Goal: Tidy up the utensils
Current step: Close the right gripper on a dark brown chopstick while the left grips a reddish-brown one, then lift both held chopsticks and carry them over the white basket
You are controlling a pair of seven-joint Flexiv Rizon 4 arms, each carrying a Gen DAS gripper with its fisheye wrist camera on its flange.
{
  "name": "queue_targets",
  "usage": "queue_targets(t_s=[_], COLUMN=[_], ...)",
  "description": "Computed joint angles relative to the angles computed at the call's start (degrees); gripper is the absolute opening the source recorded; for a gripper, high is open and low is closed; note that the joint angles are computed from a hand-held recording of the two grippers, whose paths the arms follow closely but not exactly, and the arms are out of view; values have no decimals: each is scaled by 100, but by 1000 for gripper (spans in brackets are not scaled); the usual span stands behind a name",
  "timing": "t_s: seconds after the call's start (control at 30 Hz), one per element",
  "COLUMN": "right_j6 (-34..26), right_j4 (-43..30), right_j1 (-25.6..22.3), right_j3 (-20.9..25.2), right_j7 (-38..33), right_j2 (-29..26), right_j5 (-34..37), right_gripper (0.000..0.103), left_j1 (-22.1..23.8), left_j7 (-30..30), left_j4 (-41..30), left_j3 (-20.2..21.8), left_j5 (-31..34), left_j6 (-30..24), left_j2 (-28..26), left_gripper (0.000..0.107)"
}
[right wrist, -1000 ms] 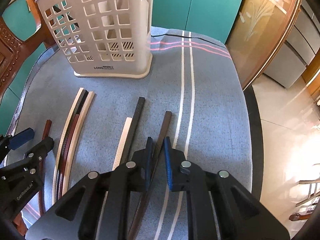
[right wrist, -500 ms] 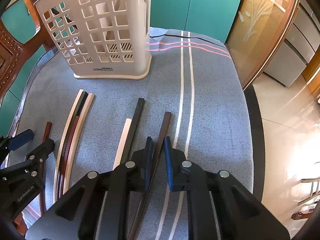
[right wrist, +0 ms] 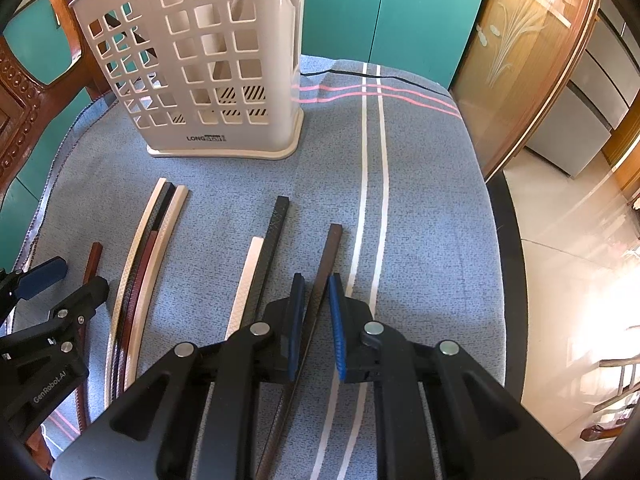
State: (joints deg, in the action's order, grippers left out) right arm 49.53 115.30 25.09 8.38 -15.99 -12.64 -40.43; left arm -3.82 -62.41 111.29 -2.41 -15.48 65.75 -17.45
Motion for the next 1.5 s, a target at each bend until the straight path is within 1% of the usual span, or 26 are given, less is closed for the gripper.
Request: queue_targets(t_s=[0.1, 0.2, 0.27, 0.3, 0.37, 0.4, 0.47, 0.73, 0.8, 0.83, 0.97, 1.0, 1.1, 1.23, 1.3, 1.37, 1.43, 1.47, 1.5], right_j6=[-38, -31, -31, -35, -36, -36, -27, 57, 111, 130, 287, 405, 869, 957, 1167, 1357, 1586, 1658, 1786], right_j4=[-3, 2, 0, 0, 3, 4, 8, 45, 55, 64, 95, 119, 219, 352, 431, 523, 648, 696, 788], right_j1=[15, 12, 12, 12, 14, 14, 14, -17, -36, -45, -79, -108, -185, -159, -251, -335, -440, -495, -572], right_j3=[-2, -1, -2, -3, -2, -1, -1, 2, -3, -7, -26, -29, -60, -211, -187, -155, -124, -93, -71], right_j7=[19, 30, 32, 30, 34, 33, 29, 36, 63, 62, 114, 115, 183, 662, 777, 906, 1089, 1195, 1412], right_j2=[-1, -3, -7, -7, -7, -6, -7, 25, 30, 32, 30, 32, 56, 259, 381, 548, 805, 905, 1091], right_j5=[-45, -59, -69, -75, -85, -92, -104, -66, -38, -34, -20, 6, 21, -754, -921, -1115, -1463, -1602, -1859], right_gripper=[16, 16, 16, 16, 16, 16, 16, 16, 16, 15, 11, 10, 7, 7, 7, 7, 7, 7, 7], left_j1=[4, 47, 45, 48, 46, 47, 45, 55, 69, 77, 100, 106, 157, 234, 242, 240, 169, 133, 82], left_j7=[13, 153, 209, 238, 283, 306, 300, 329, 353, 379, 469, 500, 680, 1189, 1496, 1970, 2467, 2781, 3011], left_j4=[10, 63, 79, 81, 82, 80, 71, 32, 35, 45, 91, 121, 241, 452, 543, 658, 768, 815, 839], left_j3=[-11, -93, -116, -129, -141, -147, -145, -131, -145, -152, -197, -216, -301, -467, -510, -571, -561, -546, -500], left_j5=[-11, -167, -223, -258, -307, -331, -379, -445, -485, -504, -631, -690, -980, -1601, -1966, -2532, -3182, -3611, -3934], left_j6=[14, 46, 78, 79, 79, 77, 78, 43, 31, 29, 43, 73, 212, 375, 397, 399, 410, 403, 374], left_j2=[4, 25, 28, 28, 25, 22, 12, -10, -8, 0, 29, 49, 162, 397, 534, 753, 997, 1144, 1257], left_gripper=[58, 48, 38, 35, 25, 23, 15, 14, 9, 9, 7, 7, 7, 7, 7, 7, 7, 7, 7])
